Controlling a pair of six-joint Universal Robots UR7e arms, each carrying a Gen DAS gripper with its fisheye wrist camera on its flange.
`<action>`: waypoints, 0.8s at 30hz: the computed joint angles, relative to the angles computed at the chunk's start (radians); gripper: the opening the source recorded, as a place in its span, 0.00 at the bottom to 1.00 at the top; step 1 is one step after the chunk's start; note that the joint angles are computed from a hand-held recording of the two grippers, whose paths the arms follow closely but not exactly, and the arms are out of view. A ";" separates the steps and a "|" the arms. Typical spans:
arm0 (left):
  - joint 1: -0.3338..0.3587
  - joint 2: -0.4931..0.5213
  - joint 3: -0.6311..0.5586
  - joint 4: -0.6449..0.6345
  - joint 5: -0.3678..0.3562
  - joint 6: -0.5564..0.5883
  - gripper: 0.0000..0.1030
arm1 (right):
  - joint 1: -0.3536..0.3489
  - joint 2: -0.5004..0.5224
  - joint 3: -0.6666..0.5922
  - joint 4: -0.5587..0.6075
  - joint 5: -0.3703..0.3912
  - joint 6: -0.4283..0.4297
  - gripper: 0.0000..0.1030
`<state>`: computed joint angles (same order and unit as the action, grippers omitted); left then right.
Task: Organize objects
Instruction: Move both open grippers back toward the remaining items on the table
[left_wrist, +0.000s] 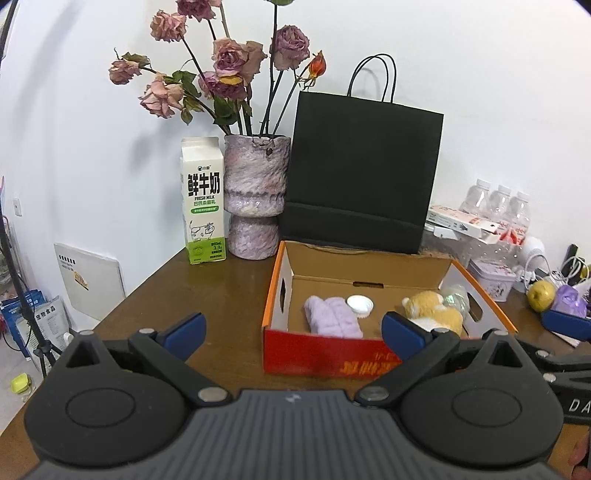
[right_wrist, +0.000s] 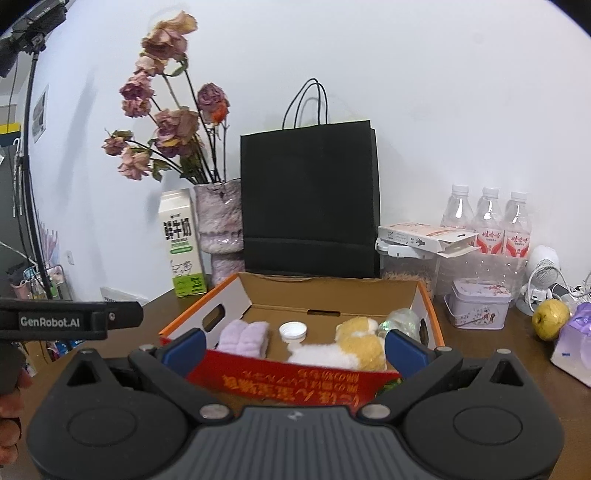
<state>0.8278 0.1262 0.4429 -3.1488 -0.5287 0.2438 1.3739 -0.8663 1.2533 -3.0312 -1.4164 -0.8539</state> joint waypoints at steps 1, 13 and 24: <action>-0.004 -0.030 0.065 -0.029 0.001 -0.007 1.00 | 0.000 -0.012 0.024 -0.015 0.001 0.002 1.00; -0.048 -0.245 0.553 -0.251 0.024 -0.034 1.00 | -0.018 -0.166 0.325 -0.155 0.040 -0.058 1.00; -0.088 -0.373 0.882 -0.269 0.066 -0.166 1.00 | -0.063 -0.274 0.578 -0.281 0.030 -0.096 1.00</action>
